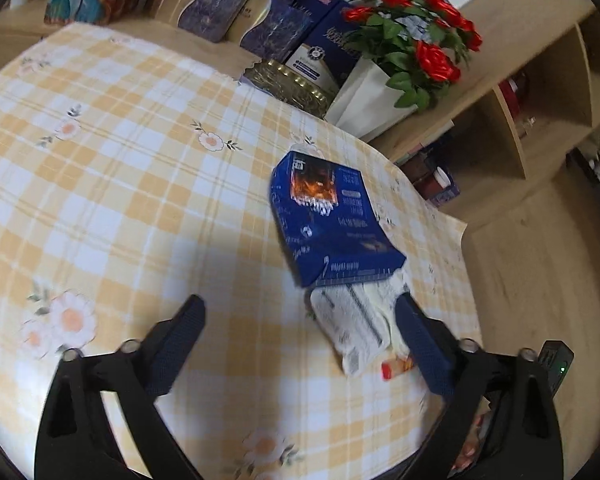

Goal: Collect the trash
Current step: 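Grasp the blue coffee box with the left gripper while the right gripper grasps the white plastic fork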

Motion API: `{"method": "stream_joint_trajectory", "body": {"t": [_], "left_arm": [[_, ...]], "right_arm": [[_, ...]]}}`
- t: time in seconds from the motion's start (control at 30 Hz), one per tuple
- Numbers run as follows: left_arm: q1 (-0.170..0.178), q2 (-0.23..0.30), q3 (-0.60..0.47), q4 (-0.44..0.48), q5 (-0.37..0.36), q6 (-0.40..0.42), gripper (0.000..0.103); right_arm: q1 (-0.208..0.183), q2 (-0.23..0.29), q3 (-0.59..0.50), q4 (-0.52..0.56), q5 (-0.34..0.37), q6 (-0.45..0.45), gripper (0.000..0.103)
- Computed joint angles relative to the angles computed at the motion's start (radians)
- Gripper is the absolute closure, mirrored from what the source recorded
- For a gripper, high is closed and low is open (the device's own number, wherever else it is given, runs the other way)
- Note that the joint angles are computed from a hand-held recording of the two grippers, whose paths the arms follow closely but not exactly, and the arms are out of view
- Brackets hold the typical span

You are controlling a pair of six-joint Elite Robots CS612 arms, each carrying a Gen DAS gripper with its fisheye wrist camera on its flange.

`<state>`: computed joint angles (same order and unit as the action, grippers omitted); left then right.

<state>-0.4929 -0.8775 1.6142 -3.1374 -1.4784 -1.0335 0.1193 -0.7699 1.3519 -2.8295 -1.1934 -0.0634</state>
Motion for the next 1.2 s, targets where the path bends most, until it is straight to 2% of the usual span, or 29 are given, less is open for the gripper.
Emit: {"method": "stream_joint_trajectory", "body": {"t": [0.03, 0.1, 0.2, 0.5, 0.53, 0.6, 0.67, 0.8, 0.93, 1.03, 1.07, 1.1, 1.17, 1.2], "left_arm": [[0.009, 0.014, -0.017, -0.001, -0.018, -0.02, 0.024], [0.025, 0.039, -0.043, -0.015, -0.048, -0.054, 0.029], [0.042, 0.069, -0.077, -0.031, -0.083, -0.073, 0.032], [0.075, 0.132, -0.144, -0.047, -0.162, -0.125, 0.032], [0.077, 0.139, -0.15, -0.052, -0.171, -0.134, 0.033], [0.08, 0.151, -0.159, -0.065, -0.191, -0.148, 0.043], [0.082, 0.161, -0.168, -0.077, -0.206, -0.154, 0.044], [0.087, 0.191, -0.196, -0.138, -0.23, -0.173, 0.044], [0.096, 0.237, -0.246, -0.192, -0.259, -0.228, 0.044], [0.093, 0.249, -0.278, -0.161, -0.237, -0.216, 0.044], [0.092, 0.252, -0.286, -0.15, -0.237, -0.202, 0.046], [0.092, 0.254, -0.3, -0.124, -0.248, -0.181, 0.057], [0.08, 0.227, -0.292, -0.027, -0.19, -0.112, 0.079], [0.078, 0.221, -0.286, -0.028, -0.18, -0.101, 0.082]], "right_arm": [[0.006, 0.019, -0.041, 0.022, 0.02, 0.012, 0.009], [0.018, 0.059, -0.132, 0.117, 0.08, 0.039, 0.037], [0.035, 0.115, -0.24, 0.226, 0.134, 0.107, 0.05], [0.068, 0.221, -0.42, 0.382, 0.158, 0.28, 0.053], [0.064, 0.224, -0.418, 0.378, 0.176, 0.299, 0.054], [0.059, 0.23, -0.417, 0.357, 0.199, 0.332, 0.056], [0.05, 0.231, -0.401, 0.323, 0.234, 0.355, 0.057], [0.035, 0.236, -0.389, 0.298, 0.297, 0.368, 0.058], [0.027, 0.241, -0.391, 0.299, 0.323, 0.351, 0.058], [0.024, 0.244, -0.396, 0.317, 0.342, 0.331, 0.058], [0.023, 0.243, -0.398, 0.328, 0.346, 0.319, 0.058], [0.024, 0.24, -0.399, 0.342, 0.339, 0.305, 0.058], [0.023, 0.238, -0.405, 0.371, 0.338, 0.286, 0.058], [0.021, 0.237, -0.407, 0.386, 0.349, 0.276, 0.058]]}}
